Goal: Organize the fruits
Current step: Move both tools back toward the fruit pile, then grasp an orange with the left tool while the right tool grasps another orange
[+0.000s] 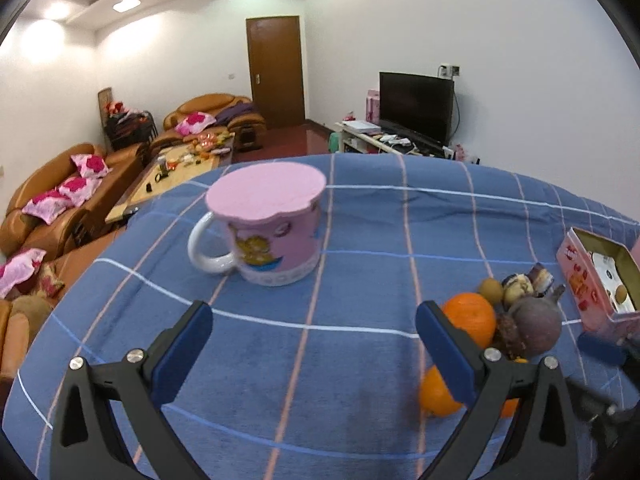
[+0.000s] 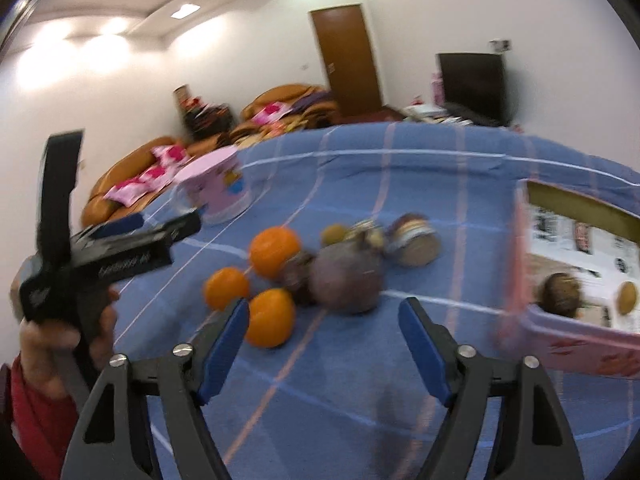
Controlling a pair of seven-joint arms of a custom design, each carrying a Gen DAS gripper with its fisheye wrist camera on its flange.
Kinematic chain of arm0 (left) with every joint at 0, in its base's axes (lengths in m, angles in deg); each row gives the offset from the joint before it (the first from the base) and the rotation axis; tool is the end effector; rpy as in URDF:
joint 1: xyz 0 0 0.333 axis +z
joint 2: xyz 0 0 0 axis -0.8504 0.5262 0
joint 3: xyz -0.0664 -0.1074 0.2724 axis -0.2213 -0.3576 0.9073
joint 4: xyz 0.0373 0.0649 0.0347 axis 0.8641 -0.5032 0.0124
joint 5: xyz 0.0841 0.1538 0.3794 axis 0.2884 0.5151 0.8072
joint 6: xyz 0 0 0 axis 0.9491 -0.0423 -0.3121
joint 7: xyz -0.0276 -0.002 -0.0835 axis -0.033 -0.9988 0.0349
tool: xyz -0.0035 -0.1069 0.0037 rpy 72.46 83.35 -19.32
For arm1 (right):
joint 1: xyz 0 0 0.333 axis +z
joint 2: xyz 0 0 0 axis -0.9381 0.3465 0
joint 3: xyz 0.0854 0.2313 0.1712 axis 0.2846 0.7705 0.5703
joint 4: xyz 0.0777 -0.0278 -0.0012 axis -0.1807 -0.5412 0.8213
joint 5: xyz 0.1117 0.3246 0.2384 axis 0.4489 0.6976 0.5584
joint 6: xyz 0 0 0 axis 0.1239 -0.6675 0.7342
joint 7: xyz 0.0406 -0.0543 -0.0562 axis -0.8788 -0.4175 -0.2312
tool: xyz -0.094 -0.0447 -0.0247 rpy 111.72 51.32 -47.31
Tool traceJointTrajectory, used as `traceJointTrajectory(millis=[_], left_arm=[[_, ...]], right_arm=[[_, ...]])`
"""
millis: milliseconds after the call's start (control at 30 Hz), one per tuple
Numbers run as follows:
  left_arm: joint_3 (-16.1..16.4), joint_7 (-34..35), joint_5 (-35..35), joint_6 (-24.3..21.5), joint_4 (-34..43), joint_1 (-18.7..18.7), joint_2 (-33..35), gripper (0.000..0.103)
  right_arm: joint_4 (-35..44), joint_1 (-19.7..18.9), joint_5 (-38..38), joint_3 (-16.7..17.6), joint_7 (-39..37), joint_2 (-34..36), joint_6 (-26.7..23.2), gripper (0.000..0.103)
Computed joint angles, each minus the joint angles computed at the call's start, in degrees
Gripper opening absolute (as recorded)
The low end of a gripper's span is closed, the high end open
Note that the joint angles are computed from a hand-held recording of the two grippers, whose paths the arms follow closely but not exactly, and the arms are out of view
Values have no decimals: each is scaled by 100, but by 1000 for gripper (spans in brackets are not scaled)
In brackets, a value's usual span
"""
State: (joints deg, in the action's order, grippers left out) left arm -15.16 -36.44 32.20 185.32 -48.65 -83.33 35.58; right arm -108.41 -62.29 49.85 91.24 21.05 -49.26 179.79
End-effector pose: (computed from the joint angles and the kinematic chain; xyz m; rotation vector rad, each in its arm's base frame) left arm 0.5240 -0.3676 0.3974 -1.9486 1.2184 -0.5721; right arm 0.6052 0.0945 0.3814 -2.0314 0.9826 -0.1812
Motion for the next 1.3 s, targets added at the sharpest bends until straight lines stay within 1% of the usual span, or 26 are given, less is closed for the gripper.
traceJointTrajectory(millis=[33, 67, 100, 167, 233, 300, 333, 367, 400, 500, 633, 733, 833, 900, 967, 1000, 1033, 1100, 1133, 1200, 1233, 1267, 1300], left_arm=[[10, -17, -18, 129, -55, 33, -36, 103], [20, -22, -13, 280, -122, 70, -79, 103], [26, 0, -1, 450, -184, 108, -121, 103], [22, 92, 11, 605, -213, 146, -130, 103], [7, 212, -5, 619, -174, 145, -88, 103], [0, 356, -45, 635, -100, 136, -24, 103], [-1, 447, -67, 640, -63, 127, 9, 103], [2, 526, -80, 664, -35, 118, 38, 103], [8, 585, -82, 736, -32, 116, 49, 103], [39, 684, -46, 1066, -83, 140, 28, 103], [63, 889, -54, 1549, -129, 188, 36, 103], [83, 1018, -56, 2050, -163, 239, 54, 103], [94, 1245, -27, 2372, -113, 229, 141, 102], [66, 1637, -232, 2360, 36, 198, 293, 98], [52, 2034, -530, 2276, 185, 167, 451, 84], [41, 2263, -721, 2186, 282, 150, 552, 82], [28, 2517, -930, 1983, 437, 113, 687, 79], [50, 2819, -1207, 1783, 627, 58, 860, 72], [35, 3031, -1431, 1757, 713, 77, 942, 66], [107, 3005, -1520, 2058, 621, 87, 906, 54], [127, 3006, -1594, 2159, 577, 106, 888, 42], [165, 2946, -1594, 2257, 526, 103, 862, 38], [190, 2897, -1592, 2308, 472, 95, 828, 37]], right_arm=[[-2, 27, -131, 15, 58, 9, -63, 65], [13, 65, -310, 29, 174, 34, -99, 61], [35, 92, -449, 38, 278, 61, -111, 59], [104, 155, -751, 71, 550, 144, -196, 58], [132, 199, -861, 106, 668, 183, -166, 58], [177, 296, -1200, 139, 960, 259, -60, 58], [222, 309, -1316, 142, 1060, 306, -83, 52], [267, 354, -1540, 145, 1274, 366, -73, 41], [326, 354, -1636, 147, 1381, 421, -109, 38], [414, 271, -1518, 179, 1409, 491, -272, 35], [291, 199, -1489, 164, 1267, 375, -265, 34], [102, 133, -1250, 138, 952, 189, -187, 34], [-121, 58, -902, 68, 457, -32, -29, 34], [-232, 10, -611, 6, 114, -145, 106, 34], [-264, -36, -387, -62, -78, -201, 187, 34], [-242, -54, -315, -87, -123, -195, 194, 34], [-213, -70, -266, -106, -142, -186, 185, 34], [-165, -96, -179, -127, -137, -167, 147, 34], [-154, -114, -162, -139, -133, -170, 95, 34], [-154, -126, -175, -146, -146, -188, 59, 34], [-164, -128, -177, -147, -159, -193, 46, 34], [-161, -130, -193, -150, -143, -189, 18, 34], [-148, -136, -212, -155, -118, -178, -15, 34]])
